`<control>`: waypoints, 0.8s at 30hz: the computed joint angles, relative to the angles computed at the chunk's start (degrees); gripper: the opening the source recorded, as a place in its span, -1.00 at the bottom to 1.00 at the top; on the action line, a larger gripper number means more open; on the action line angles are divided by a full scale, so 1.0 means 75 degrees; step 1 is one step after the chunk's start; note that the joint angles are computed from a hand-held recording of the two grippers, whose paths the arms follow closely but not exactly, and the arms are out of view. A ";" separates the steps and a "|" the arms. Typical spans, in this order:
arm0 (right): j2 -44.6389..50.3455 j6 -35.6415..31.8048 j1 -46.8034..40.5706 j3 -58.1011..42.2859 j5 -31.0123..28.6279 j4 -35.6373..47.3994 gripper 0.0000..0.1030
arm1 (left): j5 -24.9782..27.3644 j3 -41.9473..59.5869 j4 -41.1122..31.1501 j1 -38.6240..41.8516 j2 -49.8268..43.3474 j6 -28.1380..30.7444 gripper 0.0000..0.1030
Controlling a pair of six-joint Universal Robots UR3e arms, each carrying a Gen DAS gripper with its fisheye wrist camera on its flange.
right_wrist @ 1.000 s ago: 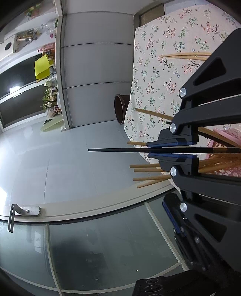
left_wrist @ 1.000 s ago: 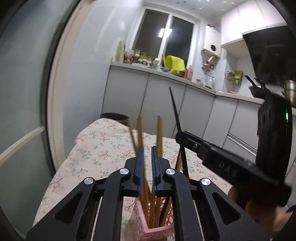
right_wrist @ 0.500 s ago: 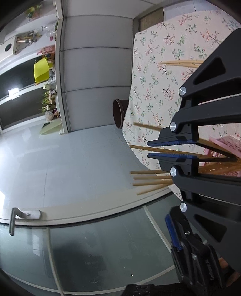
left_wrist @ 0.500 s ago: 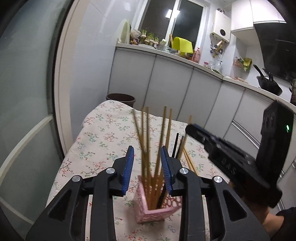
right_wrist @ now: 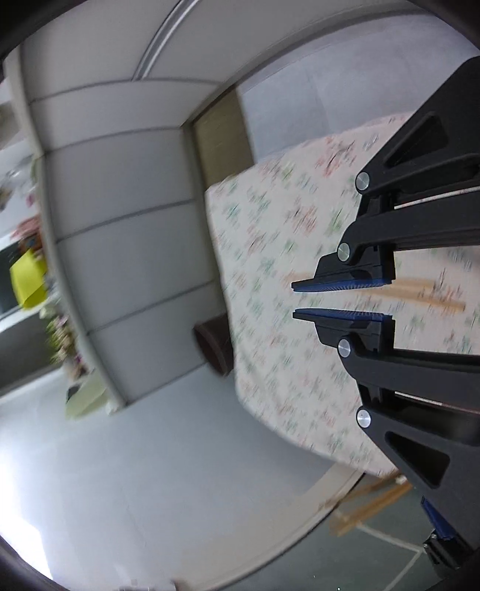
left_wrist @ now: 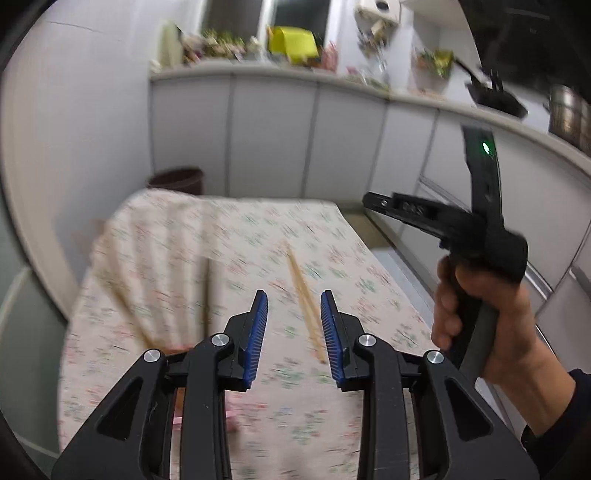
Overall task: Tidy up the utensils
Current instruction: 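Move both open tools to the last chopsticks and grasp them with the left tool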
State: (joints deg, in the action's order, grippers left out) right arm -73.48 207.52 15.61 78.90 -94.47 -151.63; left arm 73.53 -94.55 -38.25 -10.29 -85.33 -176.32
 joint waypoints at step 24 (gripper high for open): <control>0.0036 -0.0309 -0.1268 0.1251 0.1296 0.0811 -0.51 | 0.1829 1.0522 -0.4831 -0.1399 -0.8701 -0.1378 -0.62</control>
State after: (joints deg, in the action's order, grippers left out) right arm -73.21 205.20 6.10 88.28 -84.74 -145.55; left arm 87.24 -15.63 -74.48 -20.79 -150.59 -186.66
